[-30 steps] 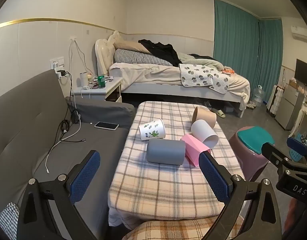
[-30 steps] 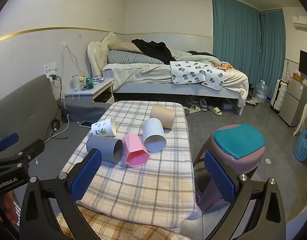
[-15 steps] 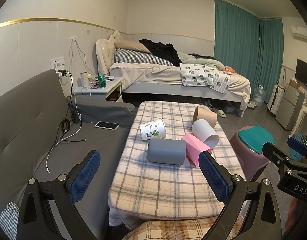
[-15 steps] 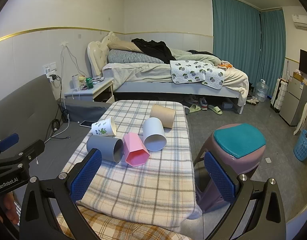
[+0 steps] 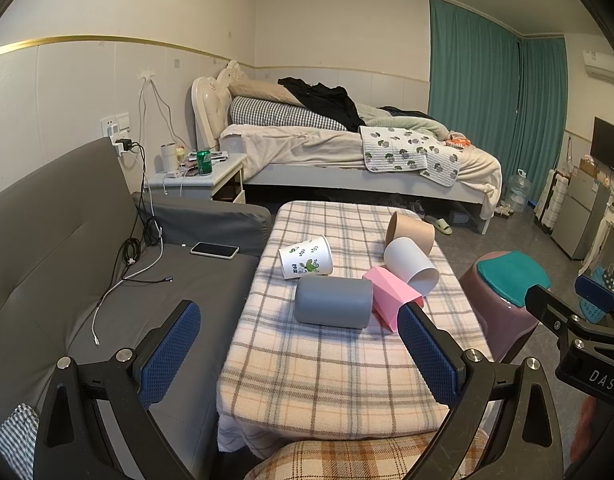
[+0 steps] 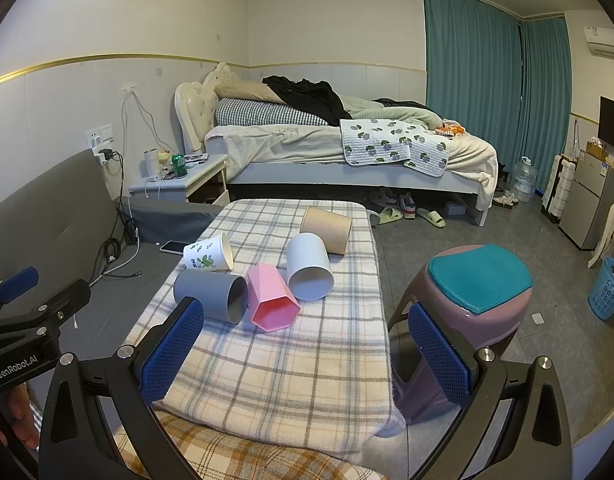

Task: Flip cup upside down

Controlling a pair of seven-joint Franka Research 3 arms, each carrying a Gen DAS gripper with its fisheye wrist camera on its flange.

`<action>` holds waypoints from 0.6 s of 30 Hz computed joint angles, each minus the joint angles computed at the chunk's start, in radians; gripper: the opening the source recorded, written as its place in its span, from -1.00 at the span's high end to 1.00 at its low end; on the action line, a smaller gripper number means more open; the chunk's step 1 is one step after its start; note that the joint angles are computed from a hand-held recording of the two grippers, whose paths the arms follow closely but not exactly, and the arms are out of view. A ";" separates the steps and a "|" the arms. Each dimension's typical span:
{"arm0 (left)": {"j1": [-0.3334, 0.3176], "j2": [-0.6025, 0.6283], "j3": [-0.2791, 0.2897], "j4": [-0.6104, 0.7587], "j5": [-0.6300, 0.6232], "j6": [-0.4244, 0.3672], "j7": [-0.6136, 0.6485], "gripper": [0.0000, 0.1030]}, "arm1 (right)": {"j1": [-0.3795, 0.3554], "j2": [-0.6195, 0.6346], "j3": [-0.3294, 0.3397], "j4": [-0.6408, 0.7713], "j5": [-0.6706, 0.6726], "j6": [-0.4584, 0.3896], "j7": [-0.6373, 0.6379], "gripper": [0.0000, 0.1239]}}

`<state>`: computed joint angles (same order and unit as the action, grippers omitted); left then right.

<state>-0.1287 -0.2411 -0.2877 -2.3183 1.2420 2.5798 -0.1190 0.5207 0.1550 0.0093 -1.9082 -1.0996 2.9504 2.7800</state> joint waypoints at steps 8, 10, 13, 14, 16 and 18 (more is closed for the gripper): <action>-0.001 0.001 0.000 0.001 -0.001 -0.002 0.000 -0.98 | 0.003 0.001 -0.002 -0.003 -0.011 0.002 0.012 -0.66; -0.001 0.001 0.000 0.001 -0.001 -0.002 0.000 -0.98 | 0.002 0.001 -0.001 -0.005 -0.008 0.003 0.011 -0.66; -0.001 0.001 0.000 0.001 -0.002 -0.002 0.001 -0.98 | 0.003 0.001 -0.002 -0.007 -0.016 0.003 0.018 -0.66; -0.001 0.001 0.000 0.001 -0.002 -0.002 0.001 -0.98 | 0.001 0.002 0.000 -0.005 -0.010 0.002 0.013 -0.66; -0.001 0.001 0.000 0.001 -0.002 -0.003 0.001 -0.98 | 0.003 0.001 -0.002 -0.007 -0.016 0.004 0.019 -0.66; -0.001 0.001 0.001 0.001 -0.001 -0.001 0.000 -0.98 | 0.001 0.002 0.000 -0.005 -0.007 0.003 0.010 -0.66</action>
<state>-0.1299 -0.2398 -0.2872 -2.3172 1.2413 2.5784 -0.1189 0.5216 0.1570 0.0093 -1.9128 -1.1063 2.9533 2.7902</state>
